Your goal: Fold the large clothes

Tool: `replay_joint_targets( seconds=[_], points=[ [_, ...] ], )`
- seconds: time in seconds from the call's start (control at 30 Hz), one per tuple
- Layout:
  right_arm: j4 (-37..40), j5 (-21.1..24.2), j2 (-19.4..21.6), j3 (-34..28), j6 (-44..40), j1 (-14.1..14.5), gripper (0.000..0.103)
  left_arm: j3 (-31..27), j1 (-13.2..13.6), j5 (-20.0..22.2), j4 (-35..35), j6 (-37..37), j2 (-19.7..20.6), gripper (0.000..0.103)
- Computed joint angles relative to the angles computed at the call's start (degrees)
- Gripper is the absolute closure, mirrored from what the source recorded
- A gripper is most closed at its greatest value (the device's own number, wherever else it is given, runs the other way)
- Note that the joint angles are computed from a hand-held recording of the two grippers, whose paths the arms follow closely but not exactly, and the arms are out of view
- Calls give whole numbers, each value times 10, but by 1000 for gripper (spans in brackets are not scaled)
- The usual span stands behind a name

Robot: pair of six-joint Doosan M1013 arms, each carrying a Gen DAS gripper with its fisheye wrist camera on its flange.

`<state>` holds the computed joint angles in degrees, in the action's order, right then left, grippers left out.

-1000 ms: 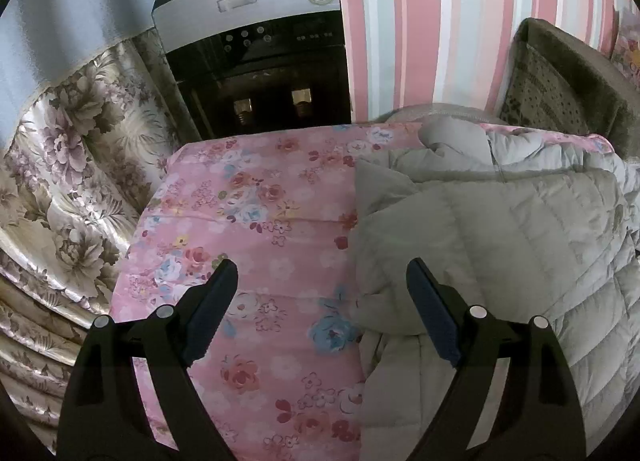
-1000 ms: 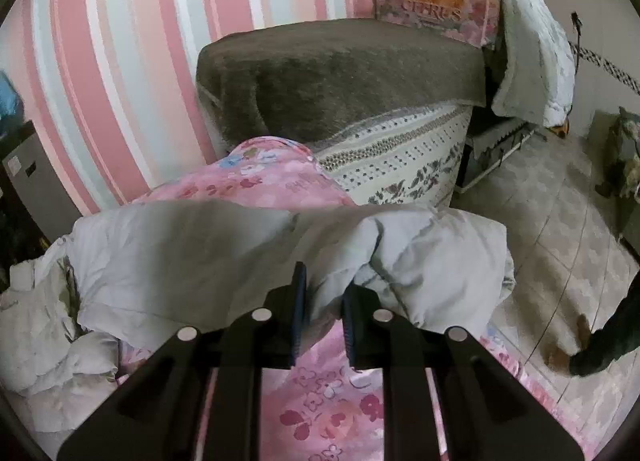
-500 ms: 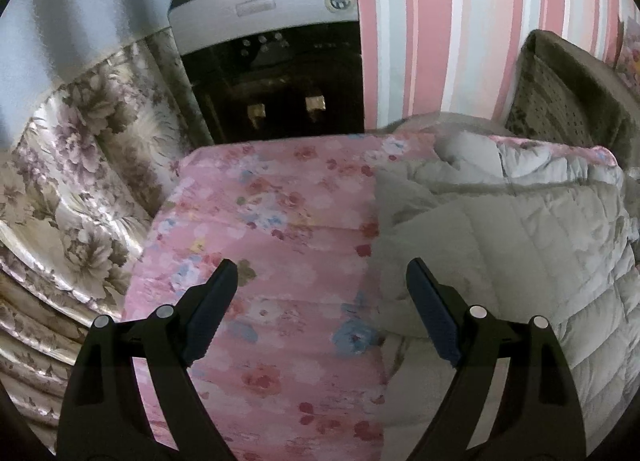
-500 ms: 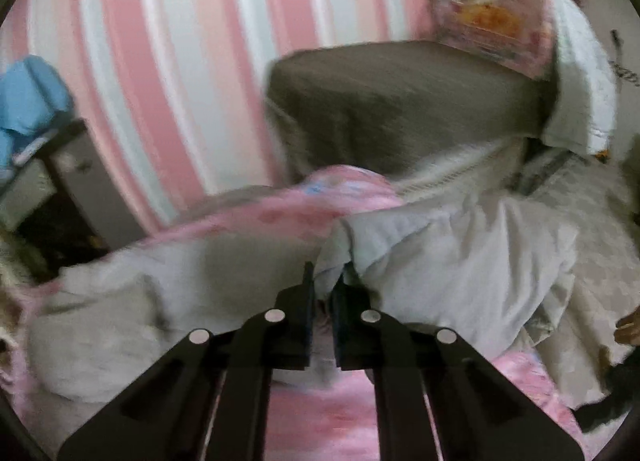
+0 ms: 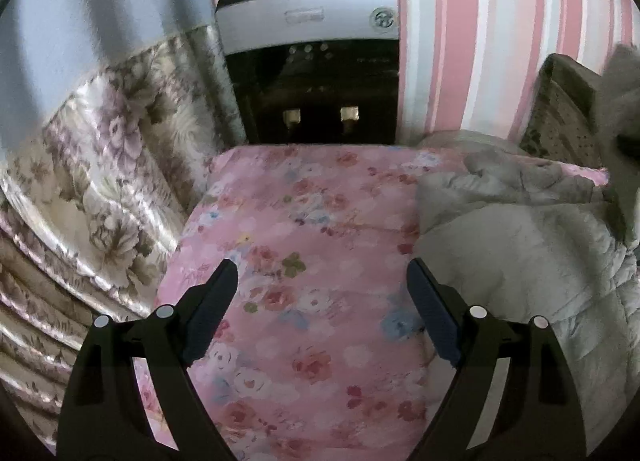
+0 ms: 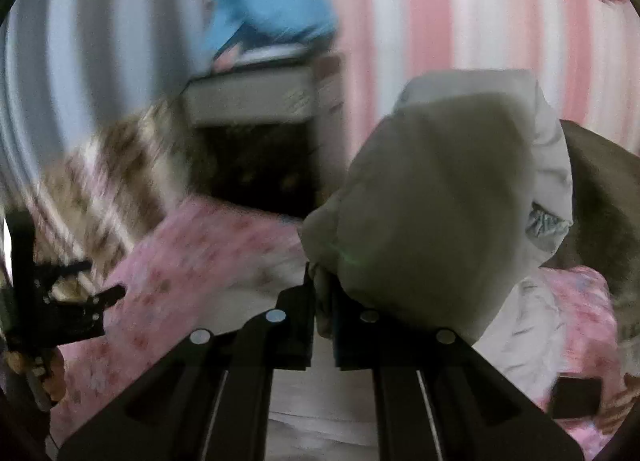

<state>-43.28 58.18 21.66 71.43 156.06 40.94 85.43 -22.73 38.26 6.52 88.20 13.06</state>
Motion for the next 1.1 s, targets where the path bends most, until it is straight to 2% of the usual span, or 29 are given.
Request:
replay_joint_targets(
  seconds=[0.07,0.13,0.2,0.3,0.33,0.4,0.43,0.57,0.63,0.77,0.93,1.0,1.1],
  points=[
    [35,11,36,-33,-46,2,97,3,6,4,-15,9,1,17],
    [59,44,71,-66,-96,6,97,10,12,4,-15,13,1,17],
    [76,76,92,-86,-124,7,96,13,16,9,-15,18,4,17],
    [109,125,118,-117,-162,5,89,16,23,15,-18,23,9,17],
    [124,129,118,-120,-172,2,83,16,25,18,-23,27,10,17],
    [148,125,119,-127,-188,-1,41,16,30,20,-28,32,12,17],
    [155,137,123,-139,-208,1,35,16,33,20,-31,33,13,17],
    [175,172,134,-179,-260,1,34,12,41,22,-49,42,16,17],
    [198,155,125,-177,-265,-4,33,11,44,22,-55,42,17,17],
    [267,51,85,-130,-249,-19,28,7,48,26,-80,54,19,17],
    [278,-38,31,-66,-224,-25,27,7,40,25,-76,60,18,17],
    [229,-42,12,-49,-190,-20,27,5,36,25,-78,64,18,17],
    [134,-18,-25,-8,-111,-13,26,2,29,24,-88,71,19,17]
  ],
)
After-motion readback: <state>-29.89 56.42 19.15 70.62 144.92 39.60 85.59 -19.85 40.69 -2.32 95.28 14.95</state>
